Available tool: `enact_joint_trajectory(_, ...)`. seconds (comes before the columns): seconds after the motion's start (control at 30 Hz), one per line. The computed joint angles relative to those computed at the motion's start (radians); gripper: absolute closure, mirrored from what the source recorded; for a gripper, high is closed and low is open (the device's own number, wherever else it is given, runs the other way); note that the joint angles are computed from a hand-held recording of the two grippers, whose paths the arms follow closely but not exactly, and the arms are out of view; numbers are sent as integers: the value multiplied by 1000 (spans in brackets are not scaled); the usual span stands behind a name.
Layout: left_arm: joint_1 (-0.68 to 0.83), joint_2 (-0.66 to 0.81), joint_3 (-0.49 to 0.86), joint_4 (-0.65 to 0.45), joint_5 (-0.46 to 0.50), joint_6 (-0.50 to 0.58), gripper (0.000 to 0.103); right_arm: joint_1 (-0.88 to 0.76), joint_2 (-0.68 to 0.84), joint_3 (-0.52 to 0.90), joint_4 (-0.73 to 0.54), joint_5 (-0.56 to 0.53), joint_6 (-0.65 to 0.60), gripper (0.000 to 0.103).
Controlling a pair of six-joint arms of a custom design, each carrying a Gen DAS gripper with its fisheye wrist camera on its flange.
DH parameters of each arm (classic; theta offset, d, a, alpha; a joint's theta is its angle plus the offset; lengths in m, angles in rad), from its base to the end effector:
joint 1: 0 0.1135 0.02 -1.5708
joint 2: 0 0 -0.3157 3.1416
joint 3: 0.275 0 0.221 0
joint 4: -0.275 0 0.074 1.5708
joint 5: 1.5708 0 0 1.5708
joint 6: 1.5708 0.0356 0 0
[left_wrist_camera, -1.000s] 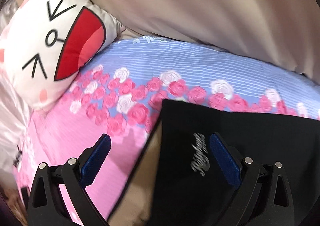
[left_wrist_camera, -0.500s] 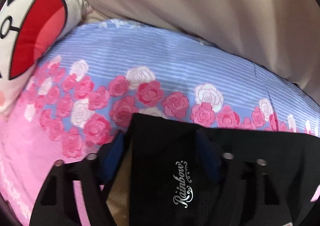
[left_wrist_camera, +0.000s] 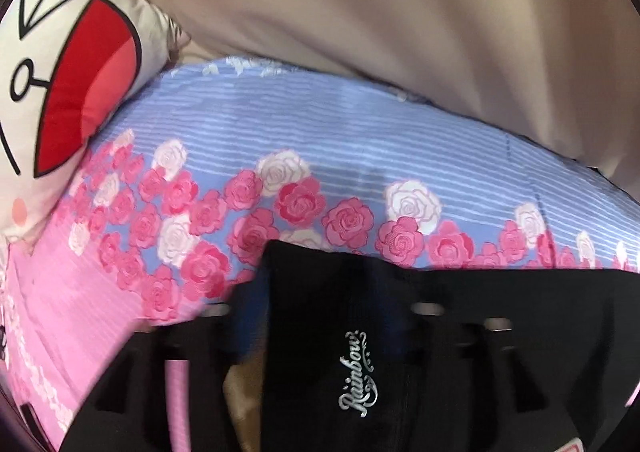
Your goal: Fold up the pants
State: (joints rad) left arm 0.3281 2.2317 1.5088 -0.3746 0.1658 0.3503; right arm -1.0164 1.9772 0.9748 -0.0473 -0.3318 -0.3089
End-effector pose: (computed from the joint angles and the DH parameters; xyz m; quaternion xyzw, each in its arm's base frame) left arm 0.4399 0.1435 0.1699 0.0302 0.9685 0.0018 0.2471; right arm 0.2012 -0.3029 0.1632 0.2902 0.9087 -0.0305 0.2985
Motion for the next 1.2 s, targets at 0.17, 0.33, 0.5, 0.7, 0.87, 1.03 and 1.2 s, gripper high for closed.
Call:
enact_joint_trajectory(0.17, -13, 6, -2, 44, -16, -24, 83, 1, 6, 33, -35, -72, 7, 86)
enact_joint_trajectory(0.33, 86, -99, 4, -36, 202, -36, 83, -15, -168, -50, -22, -167, 20, 89)
enact_joint_trajectory(0.5, 245, -327, -70, -157, 467, 105, 83, -185, -398, -71, -216, -392, -112, 89)
enact_joint_trajectory(0.7, 565, -519, -139, -496, 774, 525, 82, -640, -489, 57, -963, -753, -847, 89)
enact_joint_trajectory(0.87, 800, -474, -192, -717, 766, 941, 82, -1012, -289, 54, -1329, -654, -1550, 89)
enact_joint_trajectory(1.03, 893, -393, -396, -450, 588, 986, 81, -1137, -77, -58, -990, -444, -1577, 89)
enact_joint_trajectory(1.2, 901, -317, -526, -202, 468, 930, 81, -1214, 33, -49, -956, -367, -1618, 84)
